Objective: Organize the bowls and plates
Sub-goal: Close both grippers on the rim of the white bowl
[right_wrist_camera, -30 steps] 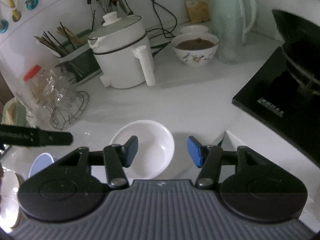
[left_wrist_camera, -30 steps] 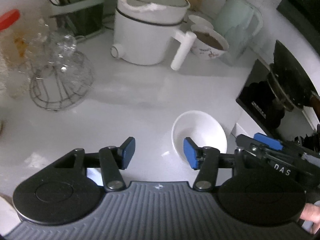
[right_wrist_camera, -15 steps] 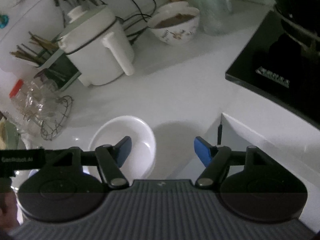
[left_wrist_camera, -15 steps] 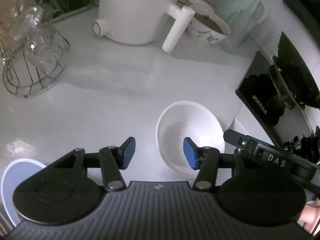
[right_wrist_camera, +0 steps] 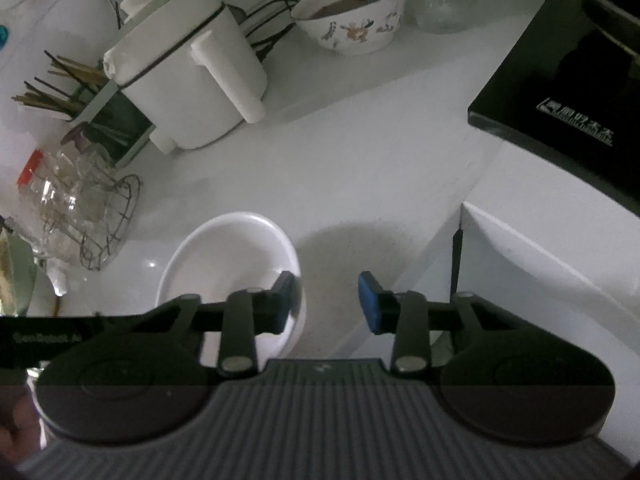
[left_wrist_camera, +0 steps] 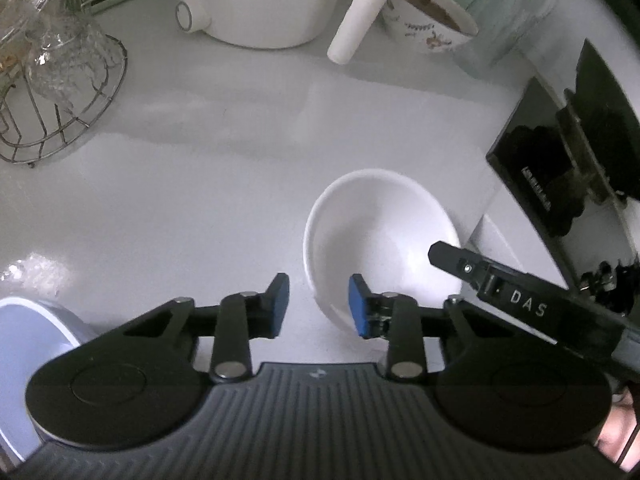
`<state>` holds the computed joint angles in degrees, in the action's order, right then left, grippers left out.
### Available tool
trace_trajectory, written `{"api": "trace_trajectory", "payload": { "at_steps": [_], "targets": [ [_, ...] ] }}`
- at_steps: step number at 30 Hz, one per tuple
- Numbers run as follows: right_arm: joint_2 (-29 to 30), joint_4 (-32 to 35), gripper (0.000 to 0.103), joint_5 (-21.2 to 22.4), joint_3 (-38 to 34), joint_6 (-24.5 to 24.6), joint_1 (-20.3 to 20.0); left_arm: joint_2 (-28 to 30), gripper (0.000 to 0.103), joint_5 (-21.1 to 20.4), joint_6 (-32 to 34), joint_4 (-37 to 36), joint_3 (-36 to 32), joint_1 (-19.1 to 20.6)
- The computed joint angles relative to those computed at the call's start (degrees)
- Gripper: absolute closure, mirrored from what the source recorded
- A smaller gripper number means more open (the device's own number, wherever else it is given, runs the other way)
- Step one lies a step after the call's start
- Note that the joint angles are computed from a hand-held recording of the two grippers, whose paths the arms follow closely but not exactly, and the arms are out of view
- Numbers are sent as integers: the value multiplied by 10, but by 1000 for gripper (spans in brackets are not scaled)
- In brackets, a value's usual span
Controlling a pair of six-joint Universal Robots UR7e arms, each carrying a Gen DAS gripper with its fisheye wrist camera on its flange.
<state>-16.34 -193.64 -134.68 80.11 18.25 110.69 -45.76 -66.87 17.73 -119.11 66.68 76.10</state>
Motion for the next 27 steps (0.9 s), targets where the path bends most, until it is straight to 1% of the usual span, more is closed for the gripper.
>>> {"api": "trace_trajectory", "payload": {
  "at_steps": [2, 3, 4, 5, 6, 7, 8, 9, 11, 16, 23, 27],
  "targets": [
    [5, -8, 71, -5, -5, -20, 0, -1, 74, 5, 4, -2, 5, -2],
    [7, -13, 71, -8, -8, -34, 1, 0, 79, 4, 3, -2, 5, -2],
    [8, -13, 72, -8, -9, -39, 0, -1, 82, 2, 2, -4, 7, -1],
    [7, -12, 76, -2, -10, -39, -2, -2, 84, -3, 2, -8, 11, 0],
    [7, -8, 79, 3, -10, -37, -3, -4, 88, -9, 0, -10, 13, 1],
    [6, -3, 80, 5, -11, -35, -4, -5, 89, -14, -4, -10, 13, 3],
    [6, 2, 86, 8, -12, -35, -4, -5, 90, -20, -9, -8, 11, 4],
    [7, 7, 88, 9, -13, -35, -4, -5, 91, -28, -12, -7, 9, 6],
    [7, 12, 91, 12, -15, -38, -3, -8, 92, -33, -9, -10, 10, 7],
    [6, 20, 91, 8, -10, -35, 1, -10, 92, -36, -14, -7, 11, 7],
    [1, 18, 91, 18, -1, -17, 9, -20, 92, -32, -10, 4, 9, 6],
    [-7, 21, 91, 41, 9, 9, 11, -35, 91, -30, -13, 15, 19, 7]
  ]
}}
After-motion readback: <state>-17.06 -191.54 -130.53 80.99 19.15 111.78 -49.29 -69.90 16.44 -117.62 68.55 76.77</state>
